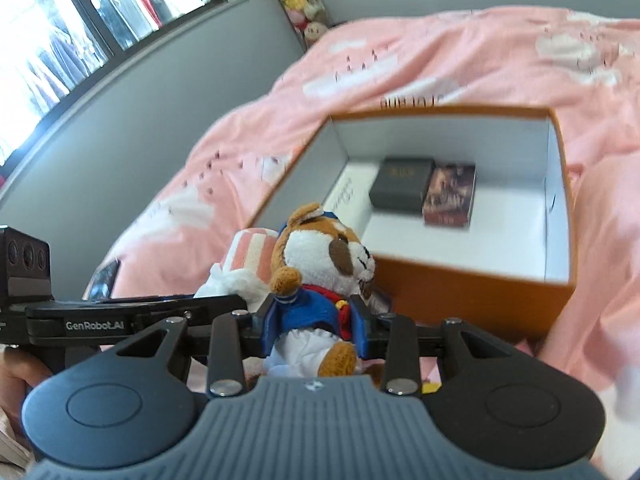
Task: Organize objects
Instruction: 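Lift and carry both plush toys over the orange box with both grippers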
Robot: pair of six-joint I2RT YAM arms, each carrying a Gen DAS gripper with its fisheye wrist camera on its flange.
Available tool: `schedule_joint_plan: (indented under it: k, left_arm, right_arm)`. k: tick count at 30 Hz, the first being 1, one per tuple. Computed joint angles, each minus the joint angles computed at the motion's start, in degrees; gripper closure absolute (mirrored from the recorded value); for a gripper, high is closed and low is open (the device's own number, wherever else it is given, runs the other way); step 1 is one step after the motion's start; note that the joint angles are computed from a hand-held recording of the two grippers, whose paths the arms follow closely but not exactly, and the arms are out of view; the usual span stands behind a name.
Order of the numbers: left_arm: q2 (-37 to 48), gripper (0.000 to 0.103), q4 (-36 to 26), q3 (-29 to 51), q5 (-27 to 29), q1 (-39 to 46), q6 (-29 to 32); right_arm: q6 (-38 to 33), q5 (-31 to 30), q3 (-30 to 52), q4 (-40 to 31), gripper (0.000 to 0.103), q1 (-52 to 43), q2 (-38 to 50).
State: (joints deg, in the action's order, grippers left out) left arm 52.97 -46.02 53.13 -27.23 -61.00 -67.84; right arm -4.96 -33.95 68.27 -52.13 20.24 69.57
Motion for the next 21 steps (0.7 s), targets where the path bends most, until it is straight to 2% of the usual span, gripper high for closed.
schedule_joint_plan:
  k: [7,14,21]
  left_arm:
    - [3.0,0.04,2.4,4.7,0.8,5.8,7.7]
    - [6.2,0.04,8.2,8.0,2.8,12.1,17.2]
    - [11.4,0.039,13.9,8.5,9.4,19.2,21.4]
  right_arm:
    - [-0.1,-1.3,5.2,1.8,0.065,-2.3,1.9]
    - [1.8,0.1,8.6,6.5,0.065,-3.3,4.6]
    - [4.6,2.6,9.1,11.6,0.065,-3.8,8.7]
